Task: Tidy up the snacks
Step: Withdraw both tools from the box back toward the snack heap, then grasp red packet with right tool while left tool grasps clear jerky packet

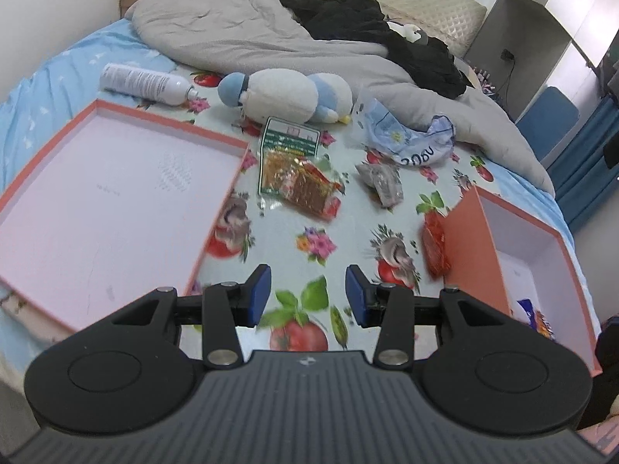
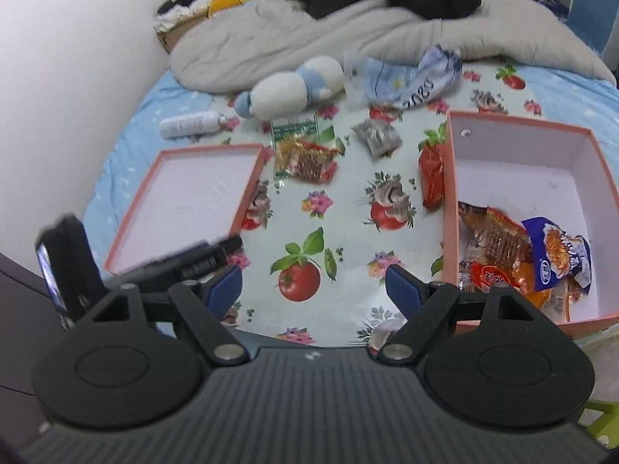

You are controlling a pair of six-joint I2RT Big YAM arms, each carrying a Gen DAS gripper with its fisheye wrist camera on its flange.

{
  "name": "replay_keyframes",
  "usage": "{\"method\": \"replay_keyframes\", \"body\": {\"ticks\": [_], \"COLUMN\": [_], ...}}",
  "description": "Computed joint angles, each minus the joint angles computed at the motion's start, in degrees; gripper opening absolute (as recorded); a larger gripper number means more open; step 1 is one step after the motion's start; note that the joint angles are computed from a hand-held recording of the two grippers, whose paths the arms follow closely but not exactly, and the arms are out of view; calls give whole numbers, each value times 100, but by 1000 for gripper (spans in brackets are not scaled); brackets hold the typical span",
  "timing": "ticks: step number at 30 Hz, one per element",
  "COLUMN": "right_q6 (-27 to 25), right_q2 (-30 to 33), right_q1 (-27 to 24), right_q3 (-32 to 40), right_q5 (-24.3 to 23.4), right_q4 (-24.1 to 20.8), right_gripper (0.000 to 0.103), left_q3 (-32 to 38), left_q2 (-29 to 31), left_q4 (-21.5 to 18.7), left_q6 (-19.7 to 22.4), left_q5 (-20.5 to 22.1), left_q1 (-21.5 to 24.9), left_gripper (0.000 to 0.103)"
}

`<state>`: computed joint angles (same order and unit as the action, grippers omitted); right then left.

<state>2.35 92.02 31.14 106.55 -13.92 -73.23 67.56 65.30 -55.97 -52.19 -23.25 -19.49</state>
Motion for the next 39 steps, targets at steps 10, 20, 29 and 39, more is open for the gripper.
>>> {"method": "replay_keyframes", "body": {"ticks": [10,20,29,39], "right_q6": [94,11,308,-244], "right_q2": [257,430,761,859], "right_q1": [-86,-41,-119,331], "right_q3": [594,679,248,-1105], "right_q5": [-8,267,-76,1517], "right_q4": [-88,-106,613,3597], "right_gripper": [82,83,82,82], "left_q3": [-94,-38,261,993], "left_q2": [362,638,1316,2559], "left_q4": [413,731,1334,1957], "left_q6": [252,438,1421,2644], "left_q5": [356,496,1000,1614], "left_q1": [299,450,1146,1728], "left_gripper": [48,48,48,82]}}
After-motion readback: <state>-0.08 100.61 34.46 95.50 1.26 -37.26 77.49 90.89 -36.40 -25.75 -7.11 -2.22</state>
